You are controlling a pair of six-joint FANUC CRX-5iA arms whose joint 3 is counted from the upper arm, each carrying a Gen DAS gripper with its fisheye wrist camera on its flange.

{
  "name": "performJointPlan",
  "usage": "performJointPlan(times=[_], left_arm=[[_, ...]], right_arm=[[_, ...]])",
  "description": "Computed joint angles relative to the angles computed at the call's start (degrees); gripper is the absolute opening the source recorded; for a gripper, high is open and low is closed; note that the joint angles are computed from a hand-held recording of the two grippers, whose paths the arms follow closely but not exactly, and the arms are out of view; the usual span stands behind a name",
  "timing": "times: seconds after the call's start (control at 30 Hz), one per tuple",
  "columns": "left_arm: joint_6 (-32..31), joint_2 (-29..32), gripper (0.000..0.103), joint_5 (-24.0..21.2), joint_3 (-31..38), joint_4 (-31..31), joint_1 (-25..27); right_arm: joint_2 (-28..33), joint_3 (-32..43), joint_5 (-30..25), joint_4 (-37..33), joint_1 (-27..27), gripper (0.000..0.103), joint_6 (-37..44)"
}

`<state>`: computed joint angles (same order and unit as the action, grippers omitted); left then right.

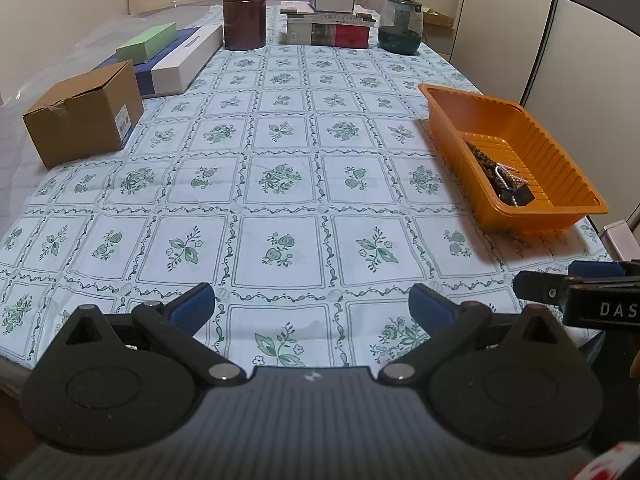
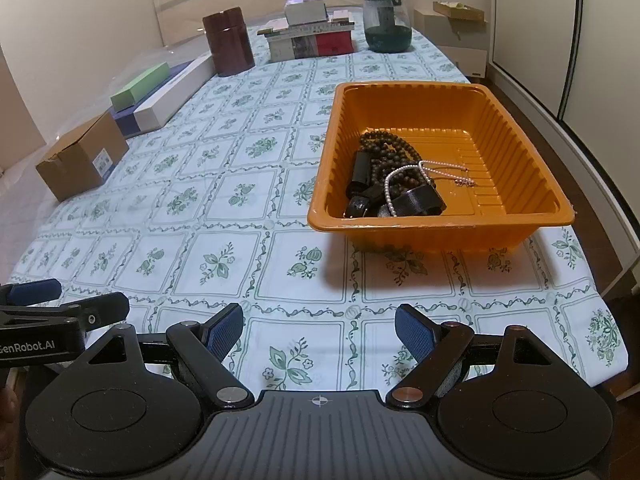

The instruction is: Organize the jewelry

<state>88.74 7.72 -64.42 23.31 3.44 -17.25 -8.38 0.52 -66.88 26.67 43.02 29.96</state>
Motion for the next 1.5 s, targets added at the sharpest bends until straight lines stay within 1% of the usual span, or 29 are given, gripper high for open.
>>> performJointPlan(times=[1.5], left_arm=[[-1.13, 0.9, 0.102, 0.05, 1.22, 0.6, -0.02]], right_arm=[[0.17, 0.12, 0.33, -0.17, -0.56, 0.083, 0.38]])
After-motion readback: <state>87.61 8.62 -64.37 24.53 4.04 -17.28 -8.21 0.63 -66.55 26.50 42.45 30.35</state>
